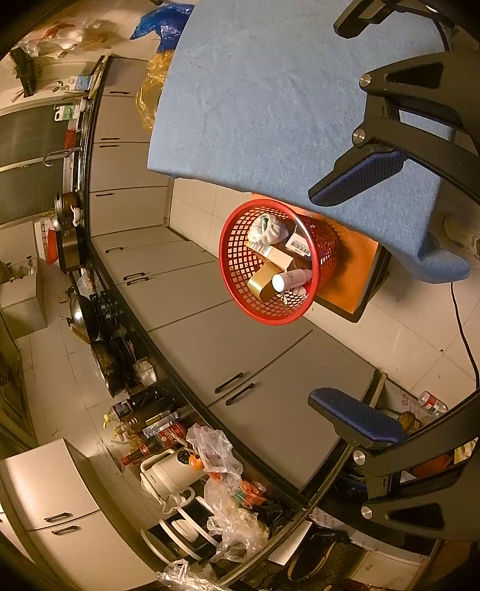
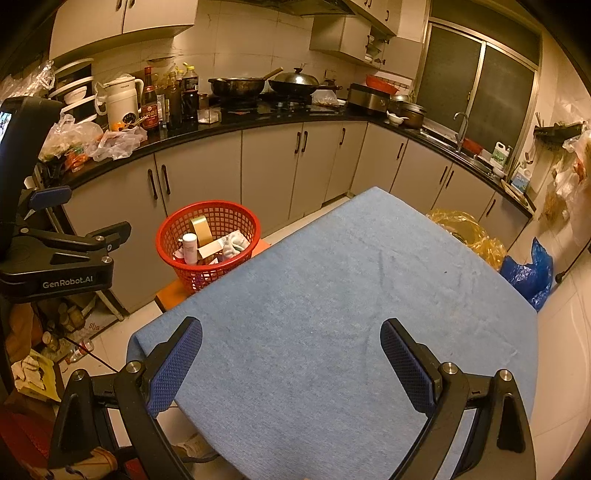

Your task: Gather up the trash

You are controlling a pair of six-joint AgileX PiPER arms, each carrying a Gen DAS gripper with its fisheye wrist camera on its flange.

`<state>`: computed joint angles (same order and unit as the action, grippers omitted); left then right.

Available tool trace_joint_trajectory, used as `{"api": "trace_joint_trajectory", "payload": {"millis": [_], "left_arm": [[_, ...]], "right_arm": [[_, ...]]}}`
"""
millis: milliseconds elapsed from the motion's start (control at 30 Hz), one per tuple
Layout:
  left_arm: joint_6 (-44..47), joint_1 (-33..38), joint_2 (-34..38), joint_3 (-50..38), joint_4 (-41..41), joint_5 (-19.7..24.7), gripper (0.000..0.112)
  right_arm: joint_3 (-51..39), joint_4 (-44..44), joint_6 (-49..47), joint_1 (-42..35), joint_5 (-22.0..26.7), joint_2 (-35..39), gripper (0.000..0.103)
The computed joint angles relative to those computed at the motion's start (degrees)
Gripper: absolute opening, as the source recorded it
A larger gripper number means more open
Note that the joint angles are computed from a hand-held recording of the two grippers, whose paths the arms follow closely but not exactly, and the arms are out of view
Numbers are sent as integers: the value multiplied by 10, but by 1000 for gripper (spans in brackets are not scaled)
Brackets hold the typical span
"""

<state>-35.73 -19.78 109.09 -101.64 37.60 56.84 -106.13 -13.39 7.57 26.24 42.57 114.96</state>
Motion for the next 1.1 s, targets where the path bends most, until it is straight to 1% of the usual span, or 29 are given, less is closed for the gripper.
{"api": "trace_joint_trajectory", "payload": {"millis": [400,1100], "left_arm": [[7,2,8,-1,-3,-9,98],[20,10,14,-7,-14,-11,98]], "right_arm": [[-5,3,2,-3,4,6,99],[-19,8,-6,-5,13,17,99]]}}
